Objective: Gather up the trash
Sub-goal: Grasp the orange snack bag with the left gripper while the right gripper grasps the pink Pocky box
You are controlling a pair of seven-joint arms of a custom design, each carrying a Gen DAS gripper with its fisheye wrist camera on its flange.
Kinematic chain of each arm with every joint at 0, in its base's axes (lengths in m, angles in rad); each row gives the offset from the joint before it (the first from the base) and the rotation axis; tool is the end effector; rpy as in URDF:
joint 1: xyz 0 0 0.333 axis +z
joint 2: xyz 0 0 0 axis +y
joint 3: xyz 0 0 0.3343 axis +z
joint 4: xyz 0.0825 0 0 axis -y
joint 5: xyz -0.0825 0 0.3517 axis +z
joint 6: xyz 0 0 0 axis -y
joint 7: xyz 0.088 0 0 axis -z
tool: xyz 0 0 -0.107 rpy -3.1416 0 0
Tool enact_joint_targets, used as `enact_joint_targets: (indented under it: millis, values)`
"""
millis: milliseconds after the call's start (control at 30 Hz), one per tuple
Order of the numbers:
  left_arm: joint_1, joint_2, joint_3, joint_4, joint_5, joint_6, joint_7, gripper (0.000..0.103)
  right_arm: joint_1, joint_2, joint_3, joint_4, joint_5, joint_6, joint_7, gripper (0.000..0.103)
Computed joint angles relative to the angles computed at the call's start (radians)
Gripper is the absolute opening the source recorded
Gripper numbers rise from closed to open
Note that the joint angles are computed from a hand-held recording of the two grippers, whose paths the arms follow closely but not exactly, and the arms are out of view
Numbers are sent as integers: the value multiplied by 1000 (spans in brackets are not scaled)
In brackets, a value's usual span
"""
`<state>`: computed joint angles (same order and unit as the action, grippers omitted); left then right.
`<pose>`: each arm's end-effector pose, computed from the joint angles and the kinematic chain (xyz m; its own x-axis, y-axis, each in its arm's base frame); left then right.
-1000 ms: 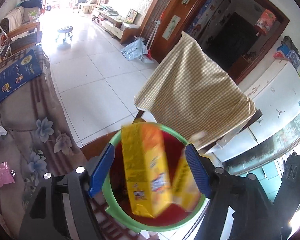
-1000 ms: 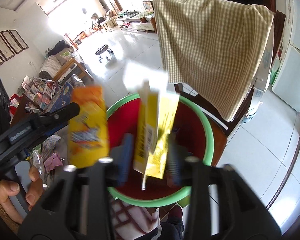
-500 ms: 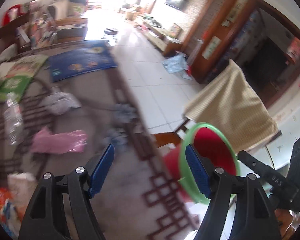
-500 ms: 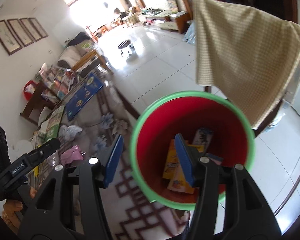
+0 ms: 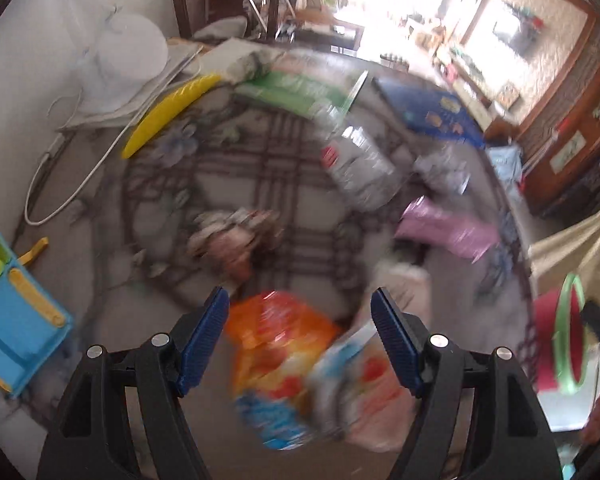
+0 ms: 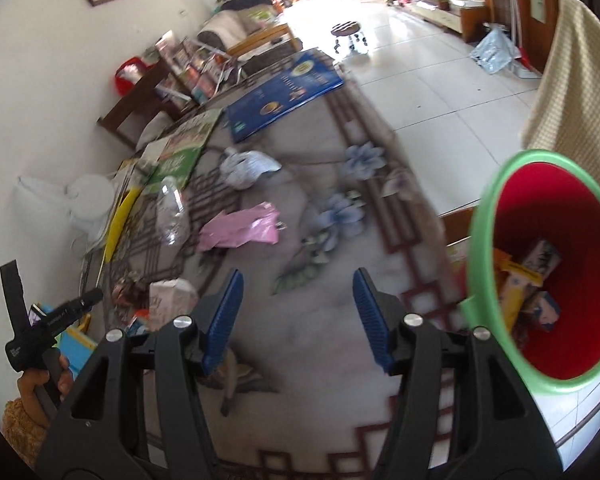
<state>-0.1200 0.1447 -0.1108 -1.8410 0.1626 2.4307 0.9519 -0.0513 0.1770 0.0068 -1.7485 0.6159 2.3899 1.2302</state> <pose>0.5951 -0.1354 0.5275 0.2571 -0.9565 0.1381 -0.8583 -0.2916 -0.4222 0.6253 -0.0231 0.5480 0.0533 -0.9131 -0.4041 -0.8593 0.1642 -0.4843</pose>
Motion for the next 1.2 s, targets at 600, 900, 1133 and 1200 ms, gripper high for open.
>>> enact_joint_targets:
  millis: [600, 900, 1133, 1200]
  values:
    - [80, 51, -8, -19, -430, 49, 361, 43, 157, 26, 84, 29, -86, -84, 70, 58]
    - [121, 116, -16, 120, -483, 98, 493, 43, 251, 73, 106, 60, -203, -90, 146, 58]
    - [140, 132, -19, 139, -529, 96, 555, 44, 254, 143, 92, 103, -301, -131, 377, 58]
    - [142, 135, -20, 139, -536, 96, 569, 44, 256, 162, 98, 116, -316, -146, 401, 65]
